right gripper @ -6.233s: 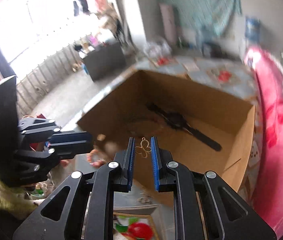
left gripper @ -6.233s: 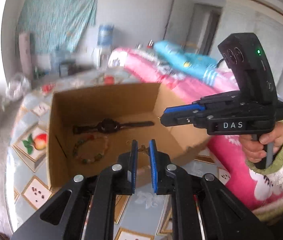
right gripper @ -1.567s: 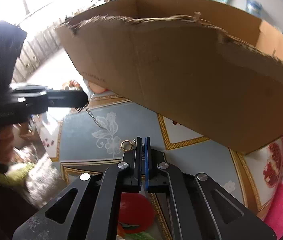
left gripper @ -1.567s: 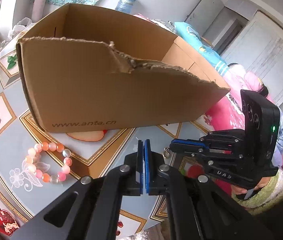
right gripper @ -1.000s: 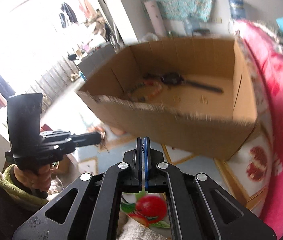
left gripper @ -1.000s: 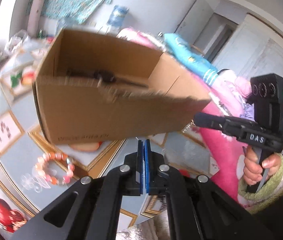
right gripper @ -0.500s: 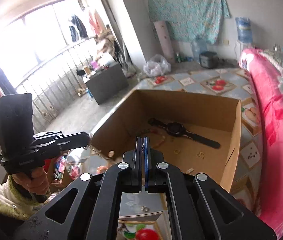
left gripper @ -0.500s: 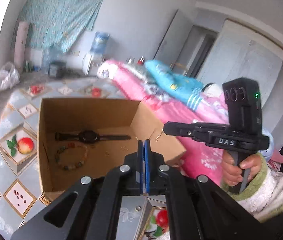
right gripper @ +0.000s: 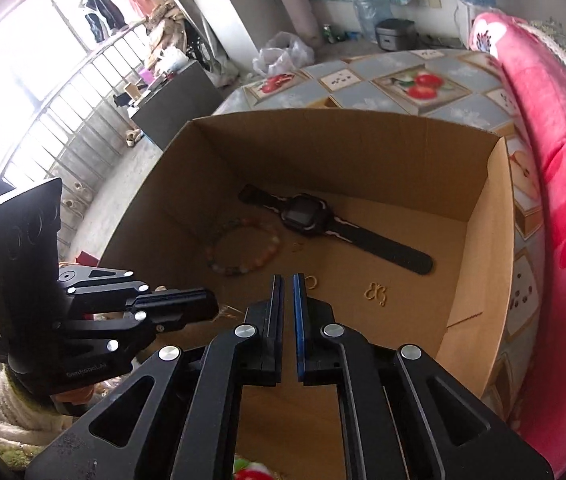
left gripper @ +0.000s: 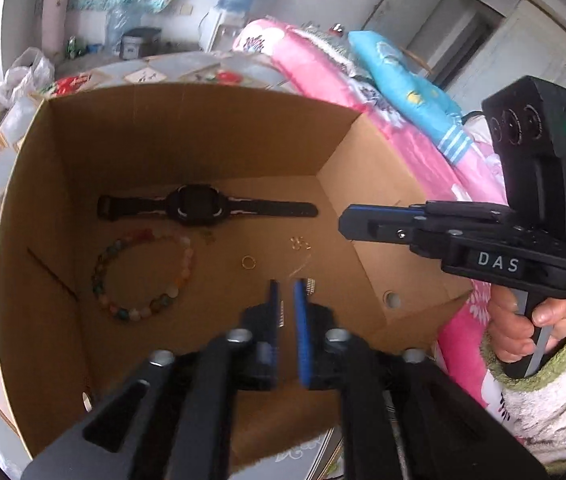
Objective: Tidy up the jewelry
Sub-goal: 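Carry both held pieces over the box and open both tools, then withdraw both open tools from the box toward the table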
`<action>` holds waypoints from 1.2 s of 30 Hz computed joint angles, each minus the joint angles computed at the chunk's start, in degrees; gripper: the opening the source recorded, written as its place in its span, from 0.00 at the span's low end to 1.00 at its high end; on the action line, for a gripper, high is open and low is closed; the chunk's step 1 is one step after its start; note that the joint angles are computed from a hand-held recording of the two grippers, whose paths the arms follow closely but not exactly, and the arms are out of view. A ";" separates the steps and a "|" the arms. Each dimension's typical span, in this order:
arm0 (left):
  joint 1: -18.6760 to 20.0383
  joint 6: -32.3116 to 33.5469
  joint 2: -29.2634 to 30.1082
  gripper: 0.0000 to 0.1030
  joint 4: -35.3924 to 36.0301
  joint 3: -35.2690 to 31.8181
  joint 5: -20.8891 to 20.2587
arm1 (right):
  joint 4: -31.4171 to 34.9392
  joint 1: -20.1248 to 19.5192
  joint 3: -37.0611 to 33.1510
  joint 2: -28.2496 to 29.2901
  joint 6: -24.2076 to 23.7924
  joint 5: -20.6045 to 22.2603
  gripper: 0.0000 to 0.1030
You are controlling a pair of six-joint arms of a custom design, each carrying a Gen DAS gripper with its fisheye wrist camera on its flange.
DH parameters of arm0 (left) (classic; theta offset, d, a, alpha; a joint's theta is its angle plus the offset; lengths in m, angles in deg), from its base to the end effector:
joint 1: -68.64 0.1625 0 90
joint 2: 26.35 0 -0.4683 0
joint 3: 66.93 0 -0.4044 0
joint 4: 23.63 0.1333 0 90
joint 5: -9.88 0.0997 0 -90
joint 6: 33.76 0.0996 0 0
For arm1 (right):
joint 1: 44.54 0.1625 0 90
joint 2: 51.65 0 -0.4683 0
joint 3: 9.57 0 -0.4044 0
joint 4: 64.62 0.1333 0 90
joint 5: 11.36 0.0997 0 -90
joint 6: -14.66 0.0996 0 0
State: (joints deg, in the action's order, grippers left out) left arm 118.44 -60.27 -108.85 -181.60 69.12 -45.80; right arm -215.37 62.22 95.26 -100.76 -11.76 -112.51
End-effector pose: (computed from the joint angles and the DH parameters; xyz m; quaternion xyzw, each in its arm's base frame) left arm -0.1254 -0.4419 0.2467 0.0762 0.9456 -0.2611 0.1786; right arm 0.2944 -0.5820 0.0938 0.3619 -0.9261 0.0353 0.1004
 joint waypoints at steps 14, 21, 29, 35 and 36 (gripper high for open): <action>-5.05 -0.39 -4.03 0.49 -4.55 4.17 7.00 | -9.01 -2.58 7.65 -6.83 1.80 8.88 0.22; -12.14 -4.49 -9.69 0.63 -3.76 9.17 11.67 | -16.58 -2.47 15.49 -12.32 0.40 13.43 0.45; -22.35 -13.81 -18.20 0.81 4.17 14.67 17.56 | -24.11 -1.19 22.52 -16.49 -4.51 15.90 0.72; -26.69 -23.10 -21.83 0.85 14.30 16.16 19.15 | -28.14 -0.41 25.92 -17.90 -6.32 16.00 0.80; -27.17 -24.26 -22.38 0.86 15.65 16.33 19.30 | -28.70 -0.42 26.40 -18.06 -6.44 15.92 0.81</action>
